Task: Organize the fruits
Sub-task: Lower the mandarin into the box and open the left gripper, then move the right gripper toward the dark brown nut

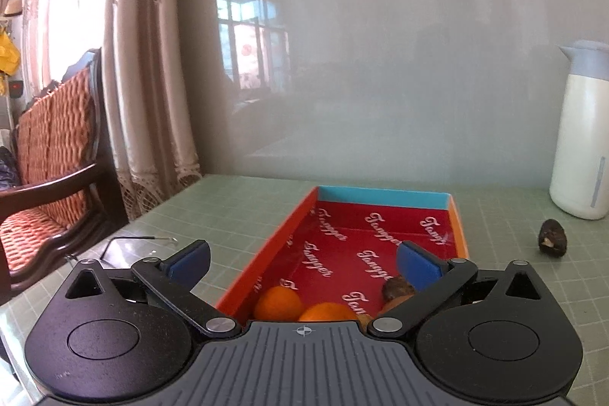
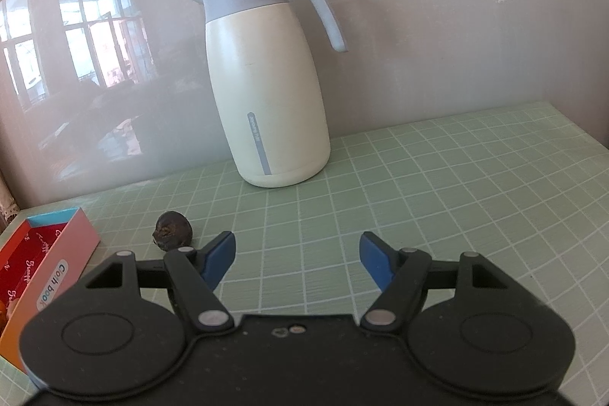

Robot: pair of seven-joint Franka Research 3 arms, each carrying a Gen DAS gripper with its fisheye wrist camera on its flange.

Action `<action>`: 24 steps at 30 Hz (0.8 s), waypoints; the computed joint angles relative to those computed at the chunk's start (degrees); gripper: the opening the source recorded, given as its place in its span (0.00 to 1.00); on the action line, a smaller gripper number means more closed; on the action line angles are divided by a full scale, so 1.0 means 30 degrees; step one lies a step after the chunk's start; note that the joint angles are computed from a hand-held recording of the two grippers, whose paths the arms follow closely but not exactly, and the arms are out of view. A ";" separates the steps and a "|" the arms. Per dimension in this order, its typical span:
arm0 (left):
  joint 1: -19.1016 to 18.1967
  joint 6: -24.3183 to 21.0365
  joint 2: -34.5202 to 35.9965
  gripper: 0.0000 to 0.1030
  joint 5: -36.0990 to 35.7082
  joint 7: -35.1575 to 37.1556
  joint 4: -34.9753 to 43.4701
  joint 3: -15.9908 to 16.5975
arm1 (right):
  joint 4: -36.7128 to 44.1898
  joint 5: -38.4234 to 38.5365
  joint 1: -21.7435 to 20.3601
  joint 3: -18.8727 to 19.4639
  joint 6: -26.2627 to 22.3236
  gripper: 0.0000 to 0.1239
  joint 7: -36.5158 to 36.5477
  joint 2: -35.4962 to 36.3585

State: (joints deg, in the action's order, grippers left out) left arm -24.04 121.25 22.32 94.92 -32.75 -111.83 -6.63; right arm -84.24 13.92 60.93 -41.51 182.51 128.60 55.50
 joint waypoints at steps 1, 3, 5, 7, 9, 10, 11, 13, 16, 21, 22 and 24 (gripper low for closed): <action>-0.0006 -0.0091 -0.0051 1.00 0.0009 -0.0076 -0.0079 0.0023 | 0.0047 -0.0011 0.0010 -0.0015 -0.0033 0.58 -0.0012 0.0028; 0.0032 -0.0195 -0.0183 1.00 0.0057 -0.0326 -0.0269 0.0047 | 0.0253 -0.0062 0.0029 -0.0051 -0.0132 0.58 0.0015 0.0161; 0.0144 -0.0138 -0.0344 1.00 0.0156 -0.0754 -0.0507 0.0044 | 0.0517 -0.0214 0.0063 -0.0144 -0.0187 0.58 0.0023 0.0356; 0.0253 -0.0118 -0.0473 1.00 0.0181 -0.1035 -0.0735 0.0011 | 0.0876 -0.0435 0.0161 -0.0362 -0.0356 0.58 0.0054 0.0645; 0.0374 -0.0171 -0.0576 1.00 0.0092 -0.1120 -0.0931 -0.0015 | 0.1200 -0.0695 0.0306 -0.0621 -0.0448 0.58 0.0141 0.0953; 0.0422 -0.0222 -0.0622 1.00 0.0047 -0.1158 -0.1036 -0.0030 | 0.1441 -0.0852 0.0285 -0.0648 -0.0510 0.58 0.0137 0.1098; 0.0509 -0.0217 -0.0682 1.00 -0.0026 -0.1184 -0.1163 -0.0029 | 0.1716 -0.1025 0.0212 -0.0605 -0.0567 0.58 0.0109 0.1225; 0.0657 -0.0326 -0.0779 1.00 -0.0305 -0.1170 -0.1379 -0.0044 | 0.2331 -0.1368 -0.0038 -0.0402 -0.0706 0.58 0.0055 0.1468; 0.0884 -0.0603 -0.1012 1.00 -0.0699 -0.1316 -0.1842 -0.0039 | 0.3561 -0.2008 -0.0474 -0.0181 -0.1083 0.58 0.0120 0.2012; 0.1464 -0.0813 -0.1656 1.00 -0.1184 -0.2289 -0.2865 -0.0023 | 0.6585 -0.3602 -0.1889 0.0846 -0.2018 0.58 0.0088 0.3161; 0.1621 -0.0761 -0.1762 1.00 -0.1300 -0.2449 -0.3033 -0.0031 | 0.7237 -0.3914 -0.2215 0.1116 -0.2232 0.58 0.0061 0.3400; 0.1880 -0.0750 -0.1888 1.00 -0.1482 -0.2625 -0.3284 -0.0043 | 0.8519 -0.4487 -0.2805 0.1658 -0.2617 0.58 0.0039 0.3879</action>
State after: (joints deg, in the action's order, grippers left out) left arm -18.40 119.00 16.65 90.47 -40.62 -121.68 -6.76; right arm -58.68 0.46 52.51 -36.53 174.66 128.71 67.14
